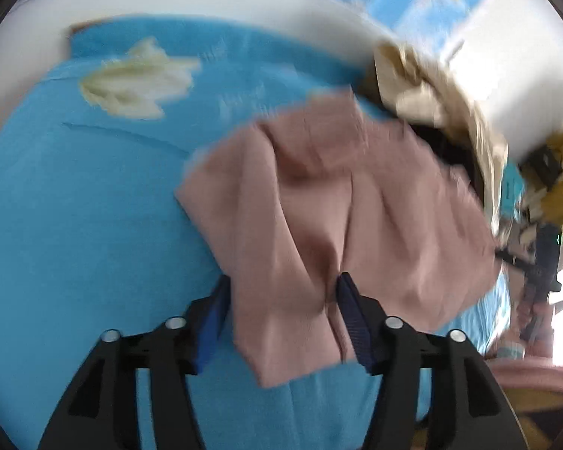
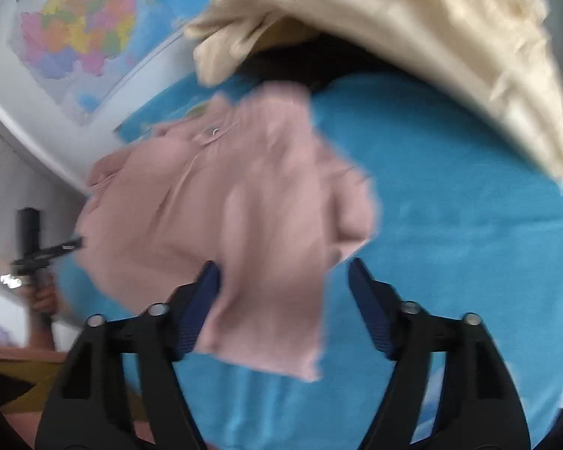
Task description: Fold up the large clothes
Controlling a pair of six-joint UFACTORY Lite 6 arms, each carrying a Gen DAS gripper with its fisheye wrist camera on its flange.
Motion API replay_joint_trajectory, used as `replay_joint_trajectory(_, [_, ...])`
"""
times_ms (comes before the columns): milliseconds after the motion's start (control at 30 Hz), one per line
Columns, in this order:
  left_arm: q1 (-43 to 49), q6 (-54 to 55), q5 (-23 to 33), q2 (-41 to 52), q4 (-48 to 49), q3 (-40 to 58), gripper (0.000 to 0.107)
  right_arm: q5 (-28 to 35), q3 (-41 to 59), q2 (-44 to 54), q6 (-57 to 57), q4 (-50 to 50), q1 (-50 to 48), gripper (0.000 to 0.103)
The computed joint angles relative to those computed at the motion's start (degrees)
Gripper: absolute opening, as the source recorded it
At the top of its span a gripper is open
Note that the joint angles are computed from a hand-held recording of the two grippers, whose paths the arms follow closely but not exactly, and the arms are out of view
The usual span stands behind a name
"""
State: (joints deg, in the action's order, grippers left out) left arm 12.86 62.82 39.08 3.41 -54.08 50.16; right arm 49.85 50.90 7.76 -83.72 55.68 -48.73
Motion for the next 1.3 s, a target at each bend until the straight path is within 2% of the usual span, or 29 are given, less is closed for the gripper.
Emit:
replay_joint_trajectory(33, [-0.6, 1.7, -3.4, -3.4, -2.0, -0.8, 0.066, -0.6, -0.6, -2.2, -1.3, 2.0, -0.3, 0.077])
replay_joint_trajectory(67, [-1.3, 3.0, -4.8, -5.3, -3.3, -1.2, 0.077, -1.1, -1.8, -5.3, -3.6, 4.5, -0.3, 0.081])
replay_joint_trajectory(100, [-2.6, 6.6, -5.5, -7.1, -5.9, -1.0, 0.082, -0.3, -2.7, -7.1, -6.5, 6.3, -0.4, 0.081])
replay_joint_trajectory(167, [-7.0, 7.9, -8.7, -8.2, -5.5, 0.0, 0.084, -0.4, -3.8, -9.7, -10.2, 8.6, 3.7, 0.081])
replay_joint_trajectory(233, [-15.1, -0.4, -17.7, -4.5, 4.0, 4.0, 0.084, -8.6, -4.3, -10.2, -10.6, 10.3, 11.9, 0.081])
replay_joint_trajectory(267, [-17.7, -6.4, -20.1, -3.1, 10.0, 5.3, 0.084, -13.4, -3.0, -8.0, -10.1, 10.6, 16.5, 0.081])
replay_joint_trajectory(333, [-22.8, -17.3, -26.5, 5.3, 22.0, 10.4, 0.083, -18.4, 0.5, -2.1, -8.3, 10.0, 21.1, 0.081])
replay_joint_trajectory(367, [-23.9, -22.1, -28.0, 9.8, 28.0, 13.6, 0.076, -20.3, 2.9, 1.6, -7.8, 9.6, 22.7, 0.076])
replay_joint_trajectory(400, [-24.5, -27.7, -27.6, 13.0, 34.0, 16.3, 0.063, -20.9, 4.2, 4.2, -8.2, 8.9, 21.8, 0.060])
replay_joint_trajectory(433, [-24.9, -33.6, -26.3, 14.6, 40.0, 17.9, 0.053, -21.6, 6.4, 7.1, -6.6, 7.7, 22.9, 0.049])
replay_joint_trajectory(467, [-25.2, -38.0, -24.6, 17.2, 44.2, 20.6, 0.029, -20.9, 6.4, 7.6, -6.7, 7.5, 23.0, 0.023])
replay_joint_trajectory(500, [-24.9, -40.6, -22.2, 20.8, 46.0, 24.8, 0.013, -21.1, 7.9, 9.3, -5.9, 6.9, 23.5, 0.009])
replay_joint_trajectory(567, [-23.6, -38.7, -18.6, 24.1, 42.4, 30.1, 0.010, -19.9, 8.7, 9.2, -5.8, 7.1, 22.8, 0.006])
replay_joint_trajectory(667, [-19.0, -28.2, -12.1, 27.5, 28.4, 38.7, 0.009, -15.1, 8.4, 4.5, -7.9, 10.2, 20.2, 0.004])
replay_joint_trajectory(767, [-17.7, -29.4, -9.1, 30.2, 26.9, 46.2, 0.008, -12.4, 9.4, 0.9, -10.4, 15.5, 19.8, 0.003])
replay_joint_trajectory(833, [-17.6, -32.3, -6.4, 33.7, 28.4, 52.6, 0.008, -12.8, 11.5, 1.0, -11.2, 17.9, 20.3, 0.003])
replay_joint_trajectory(900, [-17.5, -39.6, -0.8, 41.2, 33.0, 63.7, 0.009, -13.1, 17.8, 6.3, -6.5, 15.5, 21.9, 0.003])
replay_joint_trajectory(1033, [-19.8, -52.6, 4.3, 55.4, 46.9, 80.4, 0.010, -21.3, 30.5, 21.2, 6.9, 3.5, 29.1, 0.003])
replay_joint_trajectory(1100, [-20.3, -54.0, 5.8, 60.2, 49.1, 85.3, 0.013, -23.3, 34.0, 26.2, 10.6, -0.6, 30.5, 0.005])
replay_joint_trajectory(1133, [-20.4, -54.2, 6.1, 61.5, 49.4, 86.7, 0.015, -23.9, 35.4, 28.2, 11.3, -1.4, 30.7, 0.005])
replay_joint_trajectory(1200, [-20.7, -55.5, 6.2, 63.0, 51.1, 87.9, 0.028, -21.6, 38.5, 31.4, 13.5, -2.9, 29.7, 0.008])
replay_joint_trajectory(1233, [-20.9, -56.8, 4.5, 61.6, 52.8, 85.3, 0.032, -21.4, 39.0, 32.1, 12.9, -2.0, 29.2, 0.009])
replay_joint_trajectory(1300, [-20.8, -57.4, -0.1, 56.1, 54.1, 76.7, 0.035, -20.1, 39.6, 32.6, 13.2, -2.2, 28.1, 0.020])
